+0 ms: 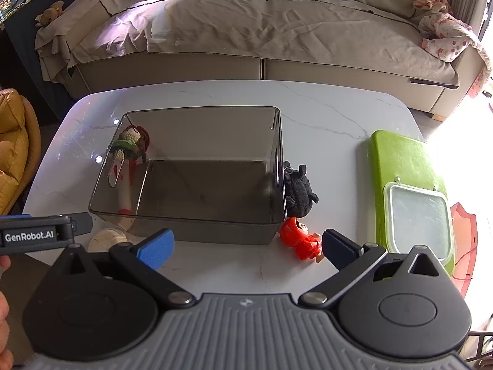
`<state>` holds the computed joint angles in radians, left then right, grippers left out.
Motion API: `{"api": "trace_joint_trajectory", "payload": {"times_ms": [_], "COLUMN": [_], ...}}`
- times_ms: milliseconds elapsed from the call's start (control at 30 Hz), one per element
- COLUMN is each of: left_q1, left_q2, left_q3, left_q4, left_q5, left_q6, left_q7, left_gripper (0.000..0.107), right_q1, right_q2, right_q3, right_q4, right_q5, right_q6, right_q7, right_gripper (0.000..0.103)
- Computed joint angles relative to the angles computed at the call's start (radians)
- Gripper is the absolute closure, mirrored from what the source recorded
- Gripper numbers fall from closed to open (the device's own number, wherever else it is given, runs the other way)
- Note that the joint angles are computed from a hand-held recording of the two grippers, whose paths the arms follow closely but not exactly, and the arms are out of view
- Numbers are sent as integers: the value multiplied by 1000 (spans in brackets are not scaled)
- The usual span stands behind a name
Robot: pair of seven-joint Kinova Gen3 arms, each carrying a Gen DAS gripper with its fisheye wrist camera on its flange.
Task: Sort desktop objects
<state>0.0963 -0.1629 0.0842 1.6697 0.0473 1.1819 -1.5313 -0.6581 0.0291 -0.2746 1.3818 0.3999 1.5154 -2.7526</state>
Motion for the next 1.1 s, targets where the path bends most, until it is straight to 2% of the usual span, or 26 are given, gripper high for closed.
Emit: {"api": "trace_joint_trajectory", "payload": {"times_ms": [533,1100], "left_q1": [3,-3], "left_q2": [-14,-36], "left_q3": [-2,-10], "left_q4": [-66,-24], "left_q5": [19,17], "left_q6": [91,91], "left_q7": [-14,-62], "left_gripper": [4,4], "right_q1": [-22,-36], "right_q2": [2,-4], "right_q3": [-9,-28], "right_q4": [-91,-77], "right_q5": [-9,-48], "right_q6": [106,94], "right_q7": [-3,-47], "right_gripper": [0,0]}}
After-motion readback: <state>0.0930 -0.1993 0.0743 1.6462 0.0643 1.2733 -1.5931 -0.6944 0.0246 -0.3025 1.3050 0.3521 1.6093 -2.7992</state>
